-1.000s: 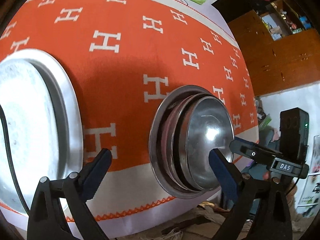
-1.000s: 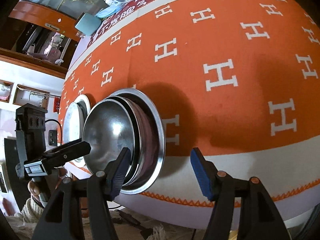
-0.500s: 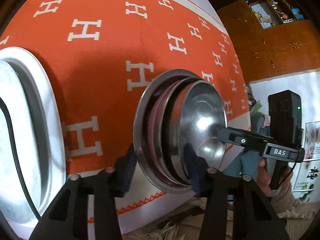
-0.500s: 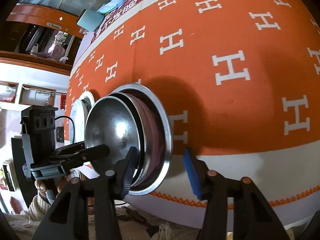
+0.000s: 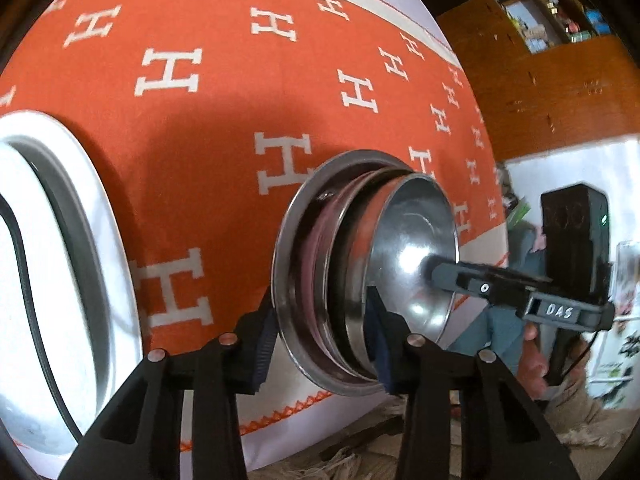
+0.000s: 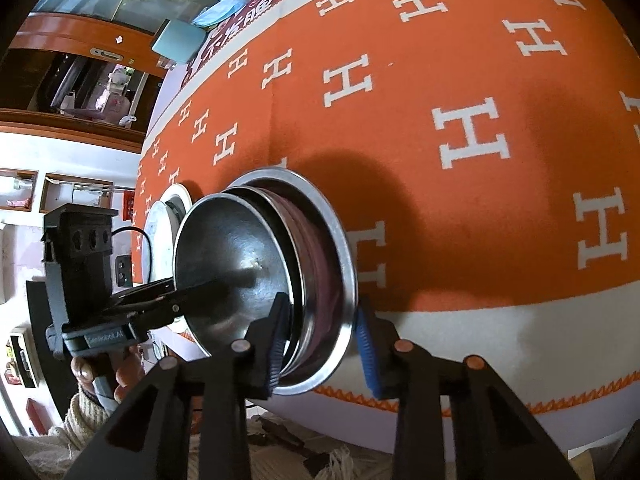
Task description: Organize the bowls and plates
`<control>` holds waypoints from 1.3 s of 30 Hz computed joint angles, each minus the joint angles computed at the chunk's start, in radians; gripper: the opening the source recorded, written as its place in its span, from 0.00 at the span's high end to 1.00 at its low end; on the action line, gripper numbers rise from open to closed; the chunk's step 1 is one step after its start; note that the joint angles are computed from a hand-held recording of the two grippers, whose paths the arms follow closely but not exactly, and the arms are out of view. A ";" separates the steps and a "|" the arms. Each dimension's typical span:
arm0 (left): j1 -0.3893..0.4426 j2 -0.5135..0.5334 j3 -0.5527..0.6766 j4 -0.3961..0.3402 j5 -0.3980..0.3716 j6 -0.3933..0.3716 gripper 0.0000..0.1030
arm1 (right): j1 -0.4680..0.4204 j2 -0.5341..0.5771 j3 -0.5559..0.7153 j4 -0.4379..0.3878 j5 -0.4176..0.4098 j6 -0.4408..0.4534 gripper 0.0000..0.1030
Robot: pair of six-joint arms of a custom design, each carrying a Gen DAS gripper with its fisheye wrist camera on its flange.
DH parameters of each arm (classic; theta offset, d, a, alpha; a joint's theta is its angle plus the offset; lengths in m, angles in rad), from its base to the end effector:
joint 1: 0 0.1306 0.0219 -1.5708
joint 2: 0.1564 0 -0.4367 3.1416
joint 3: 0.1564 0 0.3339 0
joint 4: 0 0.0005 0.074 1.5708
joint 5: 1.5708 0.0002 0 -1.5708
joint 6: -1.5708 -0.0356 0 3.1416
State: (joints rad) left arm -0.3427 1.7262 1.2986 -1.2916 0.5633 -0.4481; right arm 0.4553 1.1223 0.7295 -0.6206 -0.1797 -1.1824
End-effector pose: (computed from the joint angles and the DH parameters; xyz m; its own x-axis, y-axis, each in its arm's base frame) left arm 0.4117 -0.1676 0.3049 -0.7486 0.6560 -0.0955 0.5926 0.5976 -0.5400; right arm 0.2328 0.1205 0.3284 -0.7677 0.6381 -0.0599 0.5094 0.6643 0.5470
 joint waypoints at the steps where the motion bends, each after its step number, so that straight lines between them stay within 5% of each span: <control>1: -0.003 -0.005 -0.004 0.009 -0.009 -0.002 0.62 | 0.001 0.002 0.002 -0.002 0.003 0.001 0.69; 23: 0.011 -0.094 -0.001 0.008 -0.084 0.036 0.65 | 0.036 0.041 0.120 -0.154 0.001 0.036 0.69; 39: 0.233 -0.136 0.117 -0.118 -0.086 -0.045 0.65 | 0.101 0.196 0.380 -0.207 0.014 0.124 0.69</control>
